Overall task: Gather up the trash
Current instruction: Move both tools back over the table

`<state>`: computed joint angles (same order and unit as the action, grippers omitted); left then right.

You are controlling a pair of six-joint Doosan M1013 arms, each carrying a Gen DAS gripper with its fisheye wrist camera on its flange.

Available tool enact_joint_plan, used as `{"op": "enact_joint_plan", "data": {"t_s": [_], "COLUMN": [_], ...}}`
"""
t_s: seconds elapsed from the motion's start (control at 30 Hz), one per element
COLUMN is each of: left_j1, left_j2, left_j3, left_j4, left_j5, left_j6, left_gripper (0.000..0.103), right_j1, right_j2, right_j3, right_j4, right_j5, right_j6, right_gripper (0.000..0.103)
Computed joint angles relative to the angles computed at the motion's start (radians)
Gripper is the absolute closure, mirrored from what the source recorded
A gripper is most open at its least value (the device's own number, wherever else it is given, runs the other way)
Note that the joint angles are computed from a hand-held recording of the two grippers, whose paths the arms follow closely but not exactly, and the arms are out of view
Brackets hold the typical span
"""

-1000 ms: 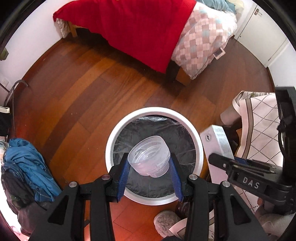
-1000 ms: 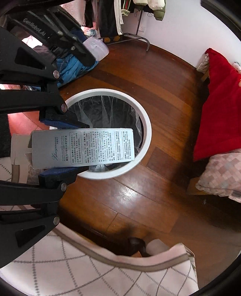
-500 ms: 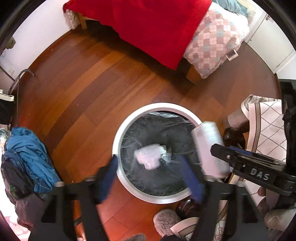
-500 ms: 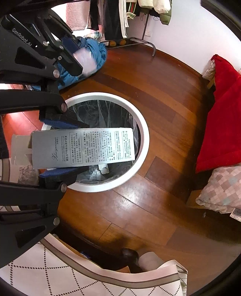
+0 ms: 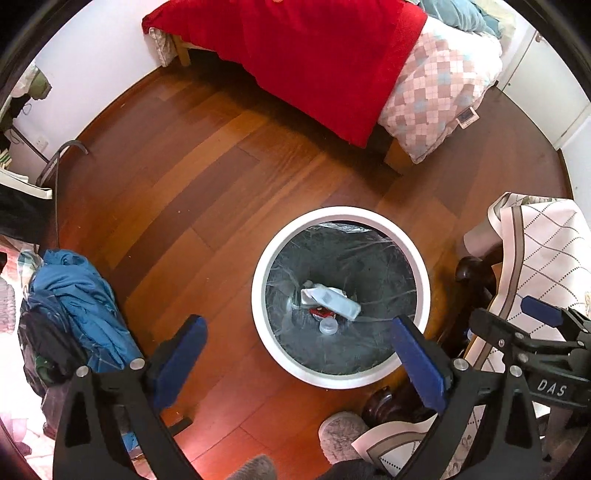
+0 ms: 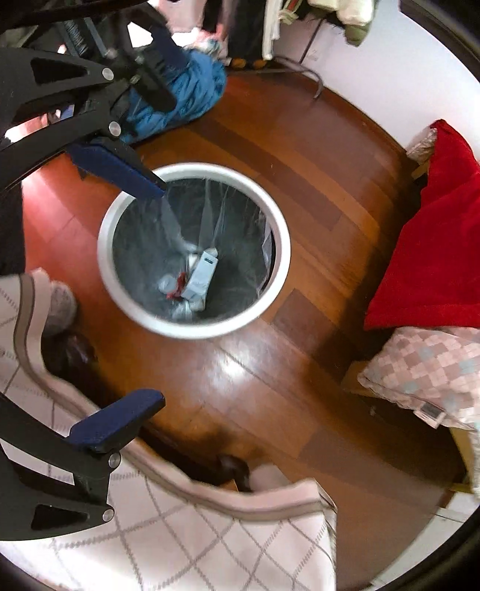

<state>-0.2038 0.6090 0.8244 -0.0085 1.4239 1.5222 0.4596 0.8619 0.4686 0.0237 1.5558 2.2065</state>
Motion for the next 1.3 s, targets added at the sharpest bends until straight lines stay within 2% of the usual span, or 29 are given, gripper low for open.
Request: {"op": "enact_joint_plan", "data": {"t_s": [0.13,0.43,0.73,0.93,1.0,1.13,1.2,1.3], "left_j1": [-0.003,-0.011,-0.019,-0.039,-0.053,-0.110,-0.146,-0.205], "left_j2": [-0.027,-0.117,-0.217,-0.273,-0.289,-0.321,-0.327,-0.312], "left_j3": [0.018,0.078,0.139,0.168,0.174,0.203,0.215,0.213], "left_j4": [0.005,0.014,0.009,-0.004,-0.005,0.004,0.003,-0.034], "left_j5": [-0.011,-0.069,-0.149,-0.181,-0.186,-0.224,-0.236,-0.209], "left_j6": [0.005,0.018,0.030,0.040,0.037,0.035,0.047,0.080], "left_gripper": [0.001,0.001,0.001,0.001,0.001,0.001,0.001,0.001], "right_j1": [0.012,0.046,0.085,0.103,0.105,0.110,0.107,0.093], "right_j2": [-0.024,-0.109,-0.232,-0.339,-0.389,-0.496,-0.547,-0.644], "right_j3": [0.013,0.075,0.185,0.294,0.349,0.464,0.520,0.631], "right_j4": [-0.036,-0.105,-0.183,-0.224,-0.235,-0.271,-0.289,-0.325], "right_j5": [0.011,-0.033,-0.128,-0.226,-0.269,-0.339,-0.357,-0.346], "right_j6": [-0.010,0.007,0.077,0.148,0.195,0.294,0.337,0.420], "right_gripper": [0.000,0.000,0.000,0.000,0.000,0.000,0.000,0.000]}}
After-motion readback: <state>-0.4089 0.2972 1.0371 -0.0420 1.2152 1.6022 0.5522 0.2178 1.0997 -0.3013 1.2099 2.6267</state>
